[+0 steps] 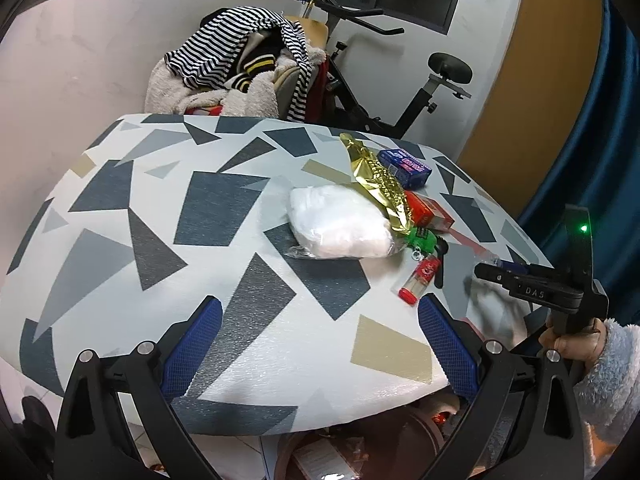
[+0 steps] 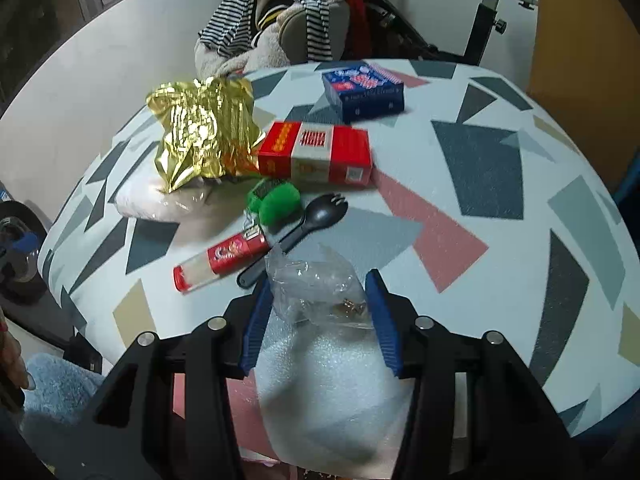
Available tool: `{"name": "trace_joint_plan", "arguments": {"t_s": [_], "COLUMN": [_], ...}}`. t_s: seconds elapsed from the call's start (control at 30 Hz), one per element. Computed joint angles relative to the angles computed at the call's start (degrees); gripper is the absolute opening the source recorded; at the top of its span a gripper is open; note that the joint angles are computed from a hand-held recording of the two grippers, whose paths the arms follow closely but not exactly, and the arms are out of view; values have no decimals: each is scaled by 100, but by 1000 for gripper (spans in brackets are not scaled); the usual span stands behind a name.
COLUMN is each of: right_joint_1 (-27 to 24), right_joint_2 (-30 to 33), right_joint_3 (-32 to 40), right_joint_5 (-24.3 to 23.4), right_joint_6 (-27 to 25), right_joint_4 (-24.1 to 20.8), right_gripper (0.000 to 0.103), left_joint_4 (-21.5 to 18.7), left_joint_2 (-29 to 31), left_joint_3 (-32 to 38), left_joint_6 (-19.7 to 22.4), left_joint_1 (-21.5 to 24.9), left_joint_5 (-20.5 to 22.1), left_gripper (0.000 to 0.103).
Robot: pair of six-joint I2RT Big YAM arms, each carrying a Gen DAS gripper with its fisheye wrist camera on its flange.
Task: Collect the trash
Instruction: 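Grasp the clear wrapper with the right tool while the left tool grasps the gold foil bag, then carry the gold foil bag over the brown bin and open the left tool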
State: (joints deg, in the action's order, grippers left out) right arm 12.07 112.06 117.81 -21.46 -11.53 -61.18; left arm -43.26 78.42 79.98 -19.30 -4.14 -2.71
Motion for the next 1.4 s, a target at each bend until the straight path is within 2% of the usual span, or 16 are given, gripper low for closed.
{"name": "trace_joint_plan", "arguments": {"t_s": [0.2,0.5,0.6,0.7,0.77,0.9,1.03,1.13,1.2,1.27,1.37,1.4], "right_joint_1": [-46,-61,-63,-70,-78,-120,-172,-229,-273,-314,-367,-377], "right_joint_2": [-85,-154,-148,-162,-175,-192,-234,-262,-273,-299,-372,-398], "right_joint_3": [-30,-101,-90,-101,-114,-130,-180,-219,-235,-273,-359,-390], "right_joint_5": [-146,-242,-273,-304,-325,-398,-439,-460,-470,-486,-539,-557], "right_joint_6": [46,64,78,81,85,172,214,240,253,250,273,277], "right_joint_4": [65,113,109,143,177,243,297,314,313,309,343,371], "right_gripper": [49,49,49,49,49,49,49,49,49,49,49,49], "left_joint_4": [-33,-67,36,184,280,-59,-597,-939,-1044,-1002,-875,-803], "left_joint_2": [93,383,593,981,1258,2027,2882,3322,3487,3546,3434,3376], "left_joint_3": [91,412,681,1164,1490,2510,3640,4201,4357,4348,4169,4111], "left_joint_6": [-33,-335,-553,-1006,-1132,-1227,-1567,-1830,-2076,-2346,-2428,-2509], "left_joint_1": [10,140,257,435,502,515,509,516,556,604,632,650], "left_joint_5": [97,459,771,1271,1565,1612,1700,1713,1815,2042,2203,2334], "left_gripper": [96,96,96,95,85,80,77,74,62,24,13,12]}}
